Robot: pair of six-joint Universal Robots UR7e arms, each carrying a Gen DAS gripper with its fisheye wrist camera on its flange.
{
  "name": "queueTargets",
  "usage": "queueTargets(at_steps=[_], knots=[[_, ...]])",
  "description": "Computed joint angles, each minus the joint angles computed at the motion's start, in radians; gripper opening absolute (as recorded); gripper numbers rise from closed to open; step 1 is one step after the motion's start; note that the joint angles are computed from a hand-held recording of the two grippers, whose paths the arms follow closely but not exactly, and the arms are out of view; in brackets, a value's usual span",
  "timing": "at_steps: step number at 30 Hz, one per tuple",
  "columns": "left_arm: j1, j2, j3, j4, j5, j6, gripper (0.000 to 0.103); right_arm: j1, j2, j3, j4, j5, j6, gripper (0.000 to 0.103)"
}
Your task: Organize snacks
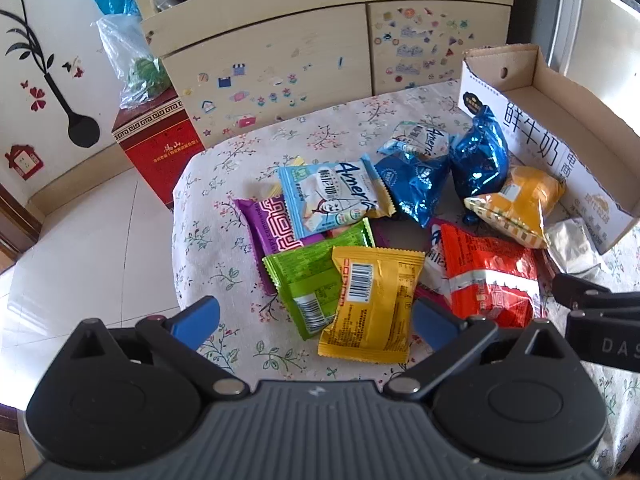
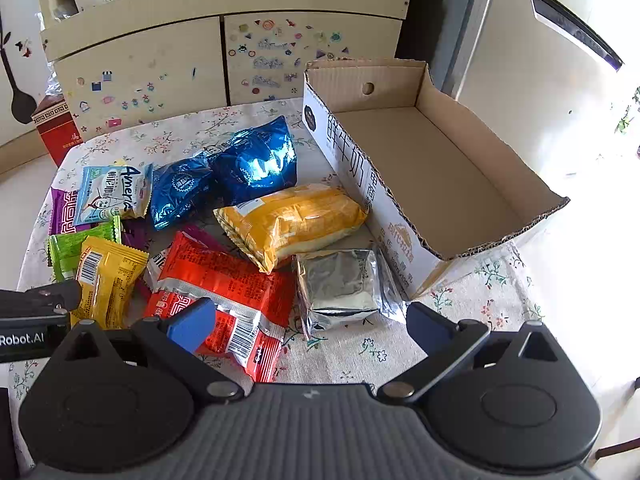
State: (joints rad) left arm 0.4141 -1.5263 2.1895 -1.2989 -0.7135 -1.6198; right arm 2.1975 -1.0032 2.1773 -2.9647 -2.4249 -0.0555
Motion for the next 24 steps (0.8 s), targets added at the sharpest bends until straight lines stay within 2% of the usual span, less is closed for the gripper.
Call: queueTargets(at_steps=[24], knots=[[-0.006, 0.038, -0.005, 0.008, 0.002, 0.007, 0.1, 0.006, 0.007, 0.008, -0.025, -0.01, -0.011, 0.103]])
